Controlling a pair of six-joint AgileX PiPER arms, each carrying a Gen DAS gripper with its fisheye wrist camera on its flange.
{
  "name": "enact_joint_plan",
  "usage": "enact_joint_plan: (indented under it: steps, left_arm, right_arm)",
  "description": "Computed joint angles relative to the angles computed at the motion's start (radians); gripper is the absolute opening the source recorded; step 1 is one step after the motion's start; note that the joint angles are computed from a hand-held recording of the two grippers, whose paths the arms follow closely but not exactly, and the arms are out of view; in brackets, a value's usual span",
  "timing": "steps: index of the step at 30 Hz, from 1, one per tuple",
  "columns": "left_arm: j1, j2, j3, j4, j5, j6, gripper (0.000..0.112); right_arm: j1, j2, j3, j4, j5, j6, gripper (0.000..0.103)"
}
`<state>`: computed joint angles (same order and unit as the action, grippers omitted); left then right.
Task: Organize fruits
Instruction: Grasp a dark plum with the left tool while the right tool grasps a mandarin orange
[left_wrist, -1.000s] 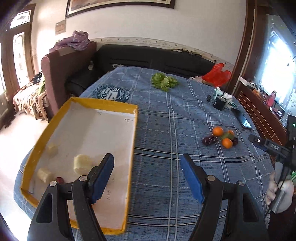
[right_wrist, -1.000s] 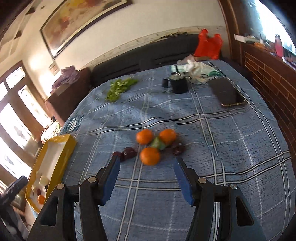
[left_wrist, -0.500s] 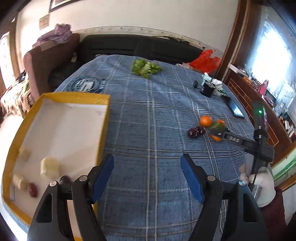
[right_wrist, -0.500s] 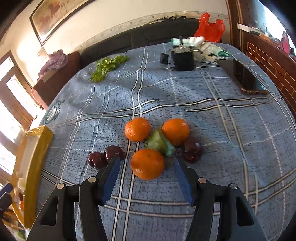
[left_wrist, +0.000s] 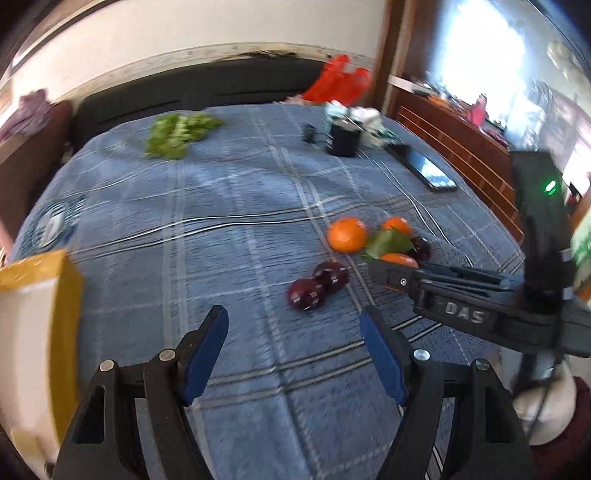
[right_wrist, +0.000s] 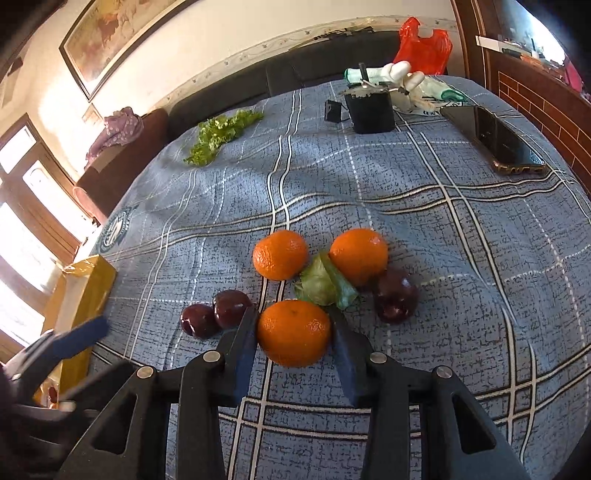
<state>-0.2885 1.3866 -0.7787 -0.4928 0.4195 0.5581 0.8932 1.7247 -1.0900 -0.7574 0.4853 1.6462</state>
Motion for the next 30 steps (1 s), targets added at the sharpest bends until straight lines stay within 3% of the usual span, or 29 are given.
enact_joint_plan:
  steps: [4, 9, 11, 12, 15, 17, 23, 30]
  left_arm:
    - [-0.052, 0.102, -0.041, 0.055, -0.047, -0.025, 0.073]
    - [-0.042, 0.186, -0.09, -0.019, -0.034, 0.069, 0.072]
    - [-0.037, 0.198, -0.098, -0.046, -0.03, 0.094, 0.053]
    - [-0.025, 0.209, -0.107, -0.091, -0.008, 0.138, 0.038]
    - [-0.026, 0.205, -0.099, -0.087, -0.025, 0.127, 0.028]
    - [-0.02, 0.191, -0.087, -0.083, -0.029, 0.109, 0.028]
    - [0.054, 0.061, -0.026, -0.149, 0.004, 0.113, 0.028]
    - [0.345, -0.252, 0.083, -0.231, 0.207, 0.213, 0.028]
  right_arm:
    - [-0.014, -0.028, 0.033, -0.012, -0.04, 0.039, 0.042]
    - [-0.017, -0.048, 0.053, -0.031, -0.057, 0.073, 0.042]
    - [-0.017, -0.049, 0.054, -0.035, -0.057, 0.076, 0.042]
    - [-0.017, -0.049, 0.055, -0.035, -0.059, 0.078, 0.042]
    - [-0.015, -0.05, 0.057, -0.045, -0.056, 0.09, 0.042]
    - [-0.012, -0.052, 0.06, -0.058, -0.052, 0.107, 0.042]
    - [0.005, -0.066, 0.071, -0.145, -0.045, 0.186, 0.042]
    - [0.07, -0.068, 0.055, -0.28, -0.008, 0.274, 0.042]
